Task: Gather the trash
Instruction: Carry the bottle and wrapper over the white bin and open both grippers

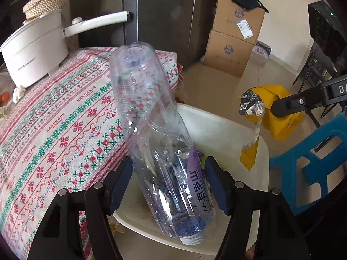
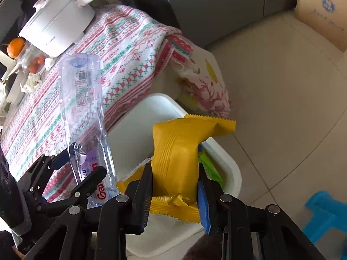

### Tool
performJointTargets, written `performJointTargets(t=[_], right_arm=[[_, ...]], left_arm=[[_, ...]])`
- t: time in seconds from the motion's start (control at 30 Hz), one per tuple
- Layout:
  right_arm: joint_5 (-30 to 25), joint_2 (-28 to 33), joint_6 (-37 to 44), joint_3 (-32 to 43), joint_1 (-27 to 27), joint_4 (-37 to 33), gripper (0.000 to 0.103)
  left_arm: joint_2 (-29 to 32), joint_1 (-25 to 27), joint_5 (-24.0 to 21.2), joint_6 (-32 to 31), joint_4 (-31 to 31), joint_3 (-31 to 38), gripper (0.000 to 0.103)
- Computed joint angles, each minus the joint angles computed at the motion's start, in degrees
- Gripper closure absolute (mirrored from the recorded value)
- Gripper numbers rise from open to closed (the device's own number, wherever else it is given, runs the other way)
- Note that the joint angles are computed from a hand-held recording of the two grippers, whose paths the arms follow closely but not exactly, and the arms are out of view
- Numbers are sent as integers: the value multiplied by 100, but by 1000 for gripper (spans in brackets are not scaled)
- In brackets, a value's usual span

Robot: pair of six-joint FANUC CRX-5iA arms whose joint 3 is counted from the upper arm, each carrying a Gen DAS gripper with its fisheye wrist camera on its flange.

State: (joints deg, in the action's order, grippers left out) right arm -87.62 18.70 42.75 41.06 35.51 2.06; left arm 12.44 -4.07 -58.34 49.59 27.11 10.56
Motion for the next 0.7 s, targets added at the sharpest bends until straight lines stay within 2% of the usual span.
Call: performJointTargets(t=[0.2,0.47,0.7], right_arm=[[-133,33,40,39,-12,-68,70],[-449,259,185,304,2,-186,70],[-947,610,342,758,29,-379,67]], left_arm=[[-76,60,-155,31,-119,59,23],[-118,377,-545,426,-255,343,20],[-222,626,-676,540,-381,393,20]])
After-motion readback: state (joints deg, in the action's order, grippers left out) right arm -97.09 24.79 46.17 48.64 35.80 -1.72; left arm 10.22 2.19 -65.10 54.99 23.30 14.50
